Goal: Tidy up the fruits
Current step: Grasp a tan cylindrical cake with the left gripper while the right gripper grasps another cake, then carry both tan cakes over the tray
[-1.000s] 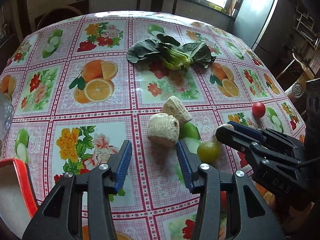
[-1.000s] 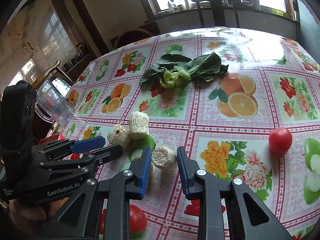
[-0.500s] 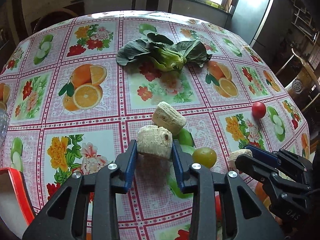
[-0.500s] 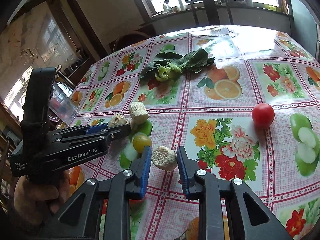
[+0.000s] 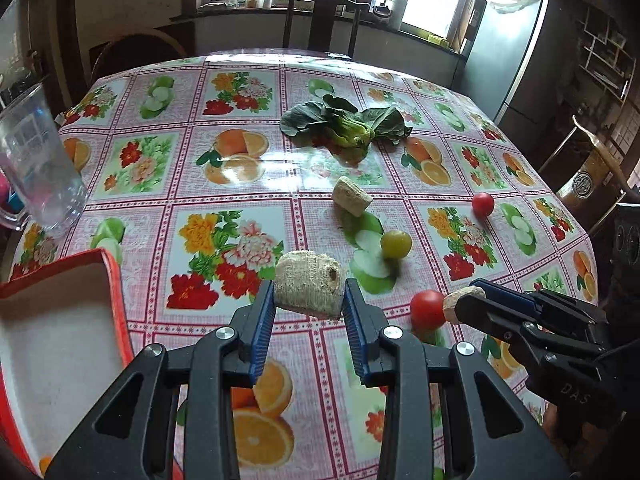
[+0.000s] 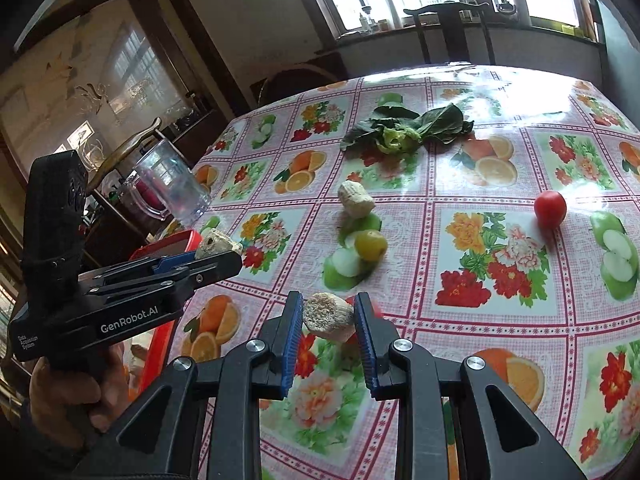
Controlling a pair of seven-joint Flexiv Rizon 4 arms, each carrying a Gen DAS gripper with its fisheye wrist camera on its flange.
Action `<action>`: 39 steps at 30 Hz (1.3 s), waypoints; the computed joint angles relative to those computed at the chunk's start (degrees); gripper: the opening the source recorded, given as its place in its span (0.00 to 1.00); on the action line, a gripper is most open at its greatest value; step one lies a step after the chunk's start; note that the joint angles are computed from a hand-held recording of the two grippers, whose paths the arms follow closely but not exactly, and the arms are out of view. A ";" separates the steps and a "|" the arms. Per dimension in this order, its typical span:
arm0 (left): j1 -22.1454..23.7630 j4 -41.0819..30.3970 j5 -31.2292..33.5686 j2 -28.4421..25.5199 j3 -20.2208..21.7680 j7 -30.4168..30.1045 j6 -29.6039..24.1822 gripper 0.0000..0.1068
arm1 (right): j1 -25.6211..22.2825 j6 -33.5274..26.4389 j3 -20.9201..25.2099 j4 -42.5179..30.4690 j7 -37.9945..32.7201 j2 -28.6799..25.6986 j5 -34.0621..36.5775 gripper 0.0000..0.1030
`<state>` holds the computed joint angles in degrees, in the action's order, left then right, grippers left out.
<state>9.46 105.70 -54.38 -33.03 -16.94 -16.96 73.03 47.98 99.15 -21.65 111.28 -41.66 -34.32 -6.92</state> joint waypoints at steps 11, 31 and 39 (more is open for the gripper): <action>0.37 8.10 -14.88 6.82 1.35 11.36 0.15 0.29 | 6.58 0.78 -1.95 2.01 -0.28 1.31 0.92 0.25; -4.48 12.89 -30.19 10.98 13.07 22.00 -3.86 0.29 | 10.95 -0.06 0.95 -1.26 -0.55 -0.28 -0.15 0.25; -2.84 13.21 -30.31 10.51 14.58 22.41 -4.50 0.29 | 9.91 -1.45 3.65 -3.82 0.20 -1.53 -3.20 0.25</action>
